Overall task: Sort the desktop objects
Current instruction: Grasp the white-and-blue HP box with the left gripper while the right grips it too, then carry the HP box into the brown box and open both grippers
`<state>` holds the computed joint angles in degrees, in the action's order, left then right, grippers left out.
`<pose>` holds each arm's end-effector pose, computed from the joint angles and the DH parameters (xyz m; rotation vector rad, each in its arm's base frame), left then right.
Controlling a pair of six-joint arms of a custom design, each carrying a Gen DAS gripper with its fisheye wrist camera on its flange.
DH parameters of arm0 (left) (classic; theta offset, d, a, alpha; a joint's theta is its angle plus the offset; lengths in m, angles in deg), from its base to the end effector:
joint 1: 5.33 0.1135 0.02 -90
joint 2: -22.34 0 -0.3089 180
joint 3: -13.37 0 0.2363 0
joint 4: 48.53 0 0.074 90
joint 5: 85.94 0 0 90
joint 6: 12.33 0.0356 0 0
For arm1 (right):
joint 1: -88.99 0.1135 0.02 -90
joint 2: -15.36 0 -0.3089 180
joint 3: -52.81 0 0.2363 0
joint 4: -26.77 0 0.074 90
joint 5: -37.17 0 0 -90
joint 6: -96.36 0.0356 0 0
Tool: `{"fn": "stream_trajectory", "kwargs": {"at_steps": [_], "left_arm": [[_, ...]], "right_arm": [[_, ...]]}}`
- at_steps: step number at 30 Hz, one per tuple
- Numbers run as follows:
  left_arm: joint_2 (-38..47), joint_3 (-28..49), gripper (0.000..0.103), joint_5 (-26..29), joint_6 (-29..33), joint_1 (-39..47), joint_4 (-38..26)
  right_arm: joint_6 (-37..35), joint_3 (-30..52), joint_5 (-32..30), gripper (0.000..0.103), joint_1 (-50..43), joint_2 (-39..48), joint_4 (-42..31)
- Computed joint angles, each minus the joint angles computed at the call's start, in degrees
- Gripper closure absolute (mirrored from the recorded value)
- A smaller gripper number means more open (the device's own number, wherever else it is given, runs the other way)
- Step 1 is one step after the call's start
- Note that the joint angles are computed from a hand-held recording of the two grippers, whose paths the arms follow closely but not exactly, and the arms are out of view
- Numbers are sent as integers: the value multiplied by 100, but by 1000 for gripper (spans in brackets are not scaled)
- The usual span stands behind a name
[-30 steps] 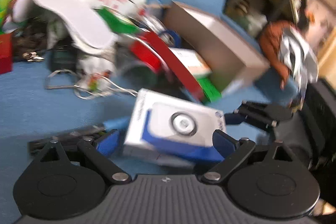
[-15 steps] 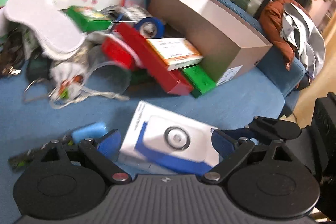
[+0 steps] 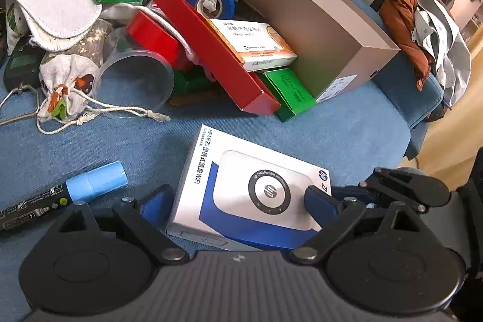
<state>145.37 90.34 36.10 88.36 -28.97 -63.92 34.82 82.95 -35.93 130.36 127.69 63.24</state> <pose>0.3608 -0.1786 0.1108 0.9475 2.4248 -0.8152 0.1906 0.1541 0.0878 -0.1223 2.3367 0.2594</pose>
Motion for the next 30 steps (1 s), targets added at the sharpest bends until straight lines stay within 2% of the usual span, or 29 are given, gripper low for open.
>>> {"fn": "stream_trajectory", "kwargs": {"at_steps": [2, 7, 10, 14, 17, 19, 22, 26, 30], "left_arm": [[-42, -16, 10, -72, -24, -23, -15], [-292, -180, 26, -199, -314, -63, 20], [-670, -445, 28, -276, -383, -159, 150], [-1355, -757, 28, -246, -345, -339, 384], [-1592, -593, 29, -146, -488, -508, 498], [-1542, -217, 29, -140, -636, -652, 457], [-1203, 540, 29, -274, -824, -941, 369], [-354, 2166, 29, -472, -1215, -1316, -235], [652, 3952, 30, -525, -1502, -1614, -965]], "right_arm": [[59, -7, 39, 37, 30, 0, -1], [111, -58, 153, 49, 18, -142, -162], [129, -185, 341, 50, 103, -455, -325], [69, -386, 956, 50, 481, -1405, -877], [-52, -578, 1408, 50, 600, -2293, -1220], [-239, -671, 1522, 50, 401, -2886, -1348], [-766, -706, 1316, 50, -292, -3491, -1423], [-1474, -569, 354, 50, -1863, -3764, -1357], [-2041, -232, -630, 50, -3383, -3521, -1341]]}}
